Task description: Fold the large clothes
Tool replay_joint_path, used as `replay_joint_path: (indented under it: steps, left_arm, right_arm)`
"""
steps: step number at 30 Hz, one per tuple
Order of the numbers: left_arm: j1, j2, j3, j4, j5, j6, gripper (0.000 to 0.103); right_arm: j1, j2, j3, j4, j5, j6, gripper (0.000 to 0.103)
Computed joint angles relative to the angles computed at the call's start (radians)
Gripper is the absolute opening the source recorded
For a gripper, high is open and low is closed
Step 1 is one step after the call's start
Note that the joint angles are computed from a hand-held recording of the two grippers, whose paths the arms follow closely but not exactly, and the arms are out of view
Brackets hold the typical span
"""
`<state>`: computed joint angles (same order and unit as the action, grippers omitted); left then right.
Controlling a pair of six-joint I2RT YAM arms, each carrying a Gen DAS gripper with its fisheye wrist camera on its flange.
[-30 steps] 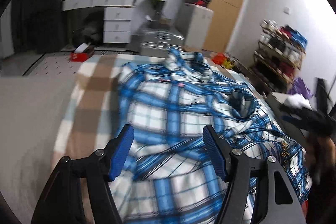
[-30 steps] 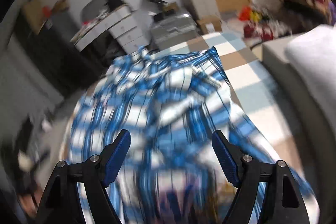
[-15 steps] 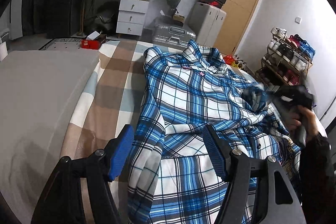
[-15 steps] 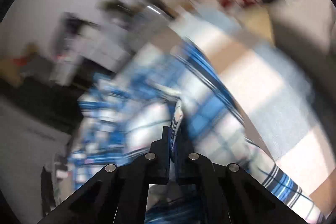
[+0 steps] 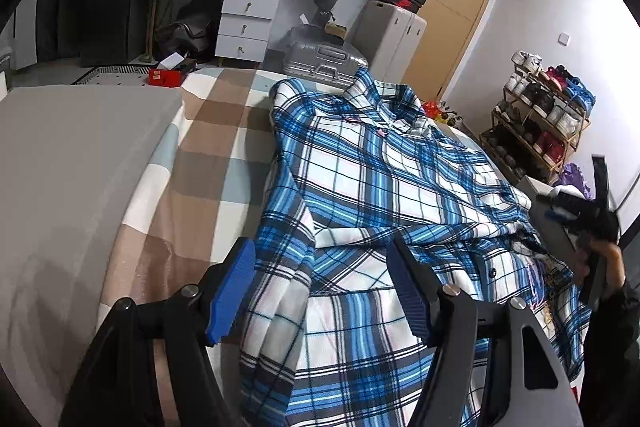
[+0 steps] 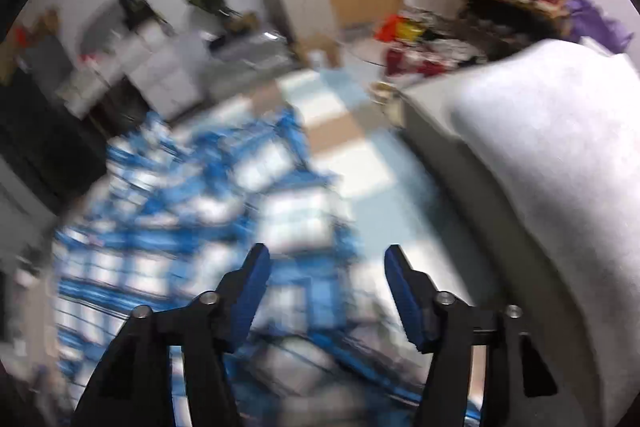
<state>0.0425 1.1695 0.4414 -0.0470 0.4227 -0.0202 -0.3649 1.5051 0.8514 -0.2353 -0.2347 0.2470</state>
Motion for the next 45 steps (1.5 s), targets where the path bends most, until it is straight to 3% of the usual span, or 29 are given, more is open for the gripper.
replay_joint_path:
  steps: [5,7,9,10,11,12,17,19,22,24,26,28,29,31,34,35,36,38,40,42,44,45]
  left_arm:
    - [0.034,-0.026,-0.007,-0.029,0.012,0.022,0.063]
    - [0.047,-0.037,-0.012,-0.037,0.015,0.034,0.064]
    - [0.058,-0.041,-0.016,-0.042,0.016,0.042,0.064]
    - [0.063,-0.036,-0.016,-0.040,0.018,0.045,0.063]
    - [0.068,-0.027,-0.015,-0.037,0.021,0.043,0.063]
    - [0.071,-0.015,-0.012,-0.032,0.026,0.040,0.063]
    - [0.058,-0.005,-0.015,-0.029,0.020,0.039,0.064]
    - [0.051,-0.008,-0.015,-0.035,0.009,0.049,0.064]
    - [0.055,-0.016,-0.015,-0.047,0.000,0.052,0.064]
    - [0.071,-0.028,-0.019,-0.055,0.003,0.052,0.064]
    - [0.091,-0.036,-0.023,-0.064,0.007,0.056,0.064]
    - [0.103,-0.035,-0.024,-0.068,0.010,0.057,0.064]
    - [0.114,-0.036,-0.026,-0.073,0.016,0.060,0.064]
    - [0.118,-0.040,-0.028,-0.081,0.014,0.061,0.063]
    - [0.117,-0.048,-0.034,-0.091,0.013,0.072,0.064]
    - [0.110,-0.041,-0.035,-0.088,0.011,0.071,0.064]
    - [0.097,-0.033,-0.032,-0.085,0.005,0.063,0.064]
    - [0.058,-0.013,-0.024,-0.082,-0.016,0.046,0.063]
    - [0.030,-0.028,-0.031,-0.092,-0.033,0.047,0.063]
    - [0.017,-0.058,-0.042,-0.111,-0.055,0.063,0.064]
    - [0.023,-0.081,-0.058,-0.129,-0.070,0.087,0.064]
    - [0.034,-0.077,-0.059,-0.134,-0.067,0.095,0.064]
  right_arm:
    - [0.020,0.203,0.167,-0.017,0.117,0.066,0.060]
    - [-0.013,0.271,0.202,0.009,0.047,0.094,0.061]
    - [-0.035,0.317,0.227,0.018,-0.045,0.084,0.055]
    - [-0.034,0.317,0.230,-0.002,-0.041,0.064,0.051]
    - [-0.027,0.328,0.250,-0.036,-0.030,0.033,0.032]
    - [-0.021,0.327,0.259,-0.067,-0.033,0.005,0.000]
    - [0.005,0.124,0.148,0.119,-0.116,-0.115,0.001]
    - [0.004,0.092,0.184,0.131,-0.105,-0.108,0.001]
    - [-0.042,0.084,0.196,0.237,-0.247,-0.054,0.001]
    - [-0.049,0.126,0.237,0.270,-0.241,-0.028,0.001]
    - [-0.034,0.203,0.310,0.199,-0.172,-0.046,0.002]
    - [0.010,0.331,0.433,0.043,0.009,-0.065,0.010]
    - [0.023,0.363,0.456,0.009,0.074,-0.070,0.016]
    - [0.040,0.398,0.466,-0.039,0.172,-0.052,0.017]
    - [0.033,0.268,0.276,0.085,0.038,-0.060,0.020]
    - [0.052,0.227,0.218,0.119,0.017,-0.101,0.028]
    - [0.074,0.205,0.190,0.121,0.013,-0.146,0.038]
    - [0.132,0.229,0.196,0.048,0.014,-0.260,0.049]
    - [0.179,0.284,0.233,-0.057,0.109,-0.302,0.047]
    - [0.187,0.262,0.209,-0.074,0.174,-0.275,0.047]
    - [0.153,0.166,0.115,-0.017,0.116,-0.284,0.051]
    - [0.135,0.127,0.082,-0.009,0.093,-0.294,0.060]
